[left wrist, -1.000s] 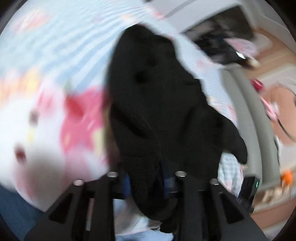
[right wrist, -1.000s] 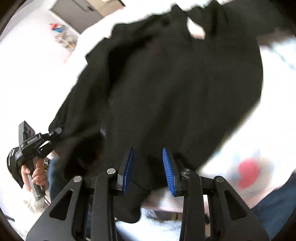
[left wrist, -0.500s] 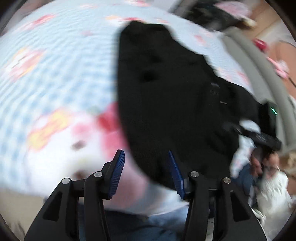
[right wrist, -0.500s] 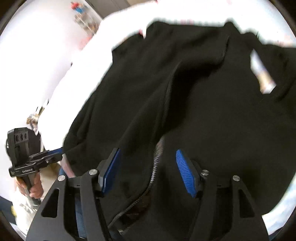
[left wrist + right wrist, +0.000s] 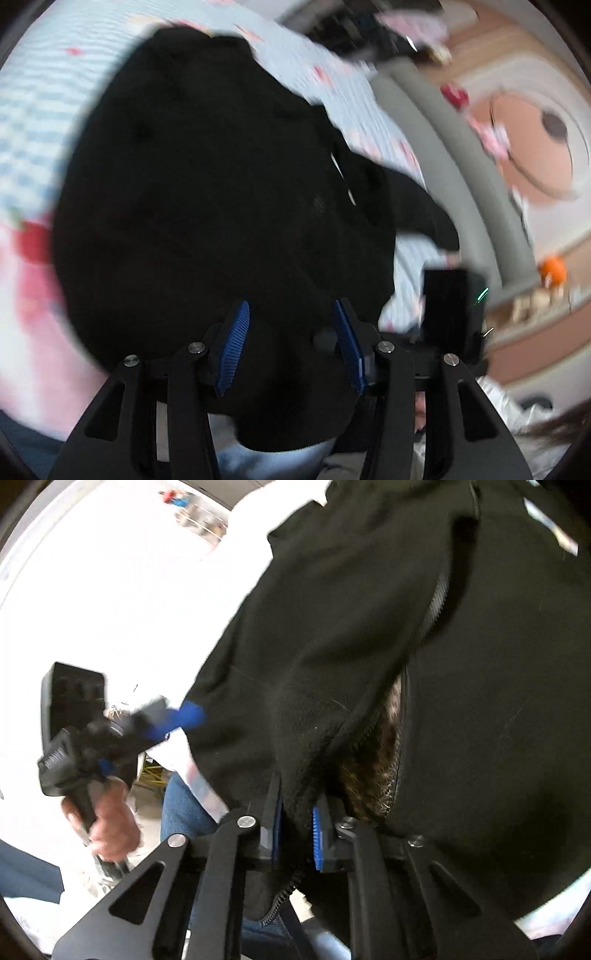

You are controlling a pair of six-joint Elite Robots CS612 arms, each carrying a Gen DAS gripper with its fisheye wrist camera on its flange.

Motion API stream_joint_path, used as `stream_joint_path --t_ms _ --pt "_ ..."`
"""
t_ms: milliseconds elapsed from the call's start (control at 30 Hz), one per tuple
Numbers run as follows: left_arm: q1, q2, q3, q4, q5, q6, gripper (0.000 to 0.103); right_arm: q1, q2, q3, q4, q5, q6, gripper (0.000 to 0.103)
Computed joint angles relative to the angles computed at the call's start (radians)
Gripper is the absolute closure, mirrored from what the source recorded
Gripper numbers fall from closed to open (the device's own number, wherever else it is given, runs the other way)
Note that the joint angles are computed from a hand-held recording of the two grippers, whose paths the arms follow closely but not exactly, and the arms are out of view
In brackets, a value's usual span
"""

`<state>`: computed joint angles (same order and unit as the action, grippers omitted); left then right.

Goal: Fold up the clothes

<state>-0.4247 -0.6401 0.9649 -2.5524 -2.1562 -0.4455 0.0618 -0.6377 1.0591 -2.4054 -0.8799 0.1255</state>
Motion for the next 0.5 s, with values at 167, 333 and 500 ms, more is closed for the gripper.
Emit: stream_joint_path --t_ms 167,333,500 --pt "-0.017 -0.005 0.013 -0.02 -0.015 -0.006 0.053 -0.007 -0.066 0.09 -0.226 -0.076 0.059 0.094" --pt "-0.024 0.006 -0.048 0.205 0.076 0.117 0.05 0.004 -0.106 0.143 -0.229 -0.232 0.011 0.092" --pt "-0.027 -0.019 -0.006 0.305 0.117 0.163 0.049 -0.011 -0.072 0.123 -0.031 -0.229 0.09 0.088"
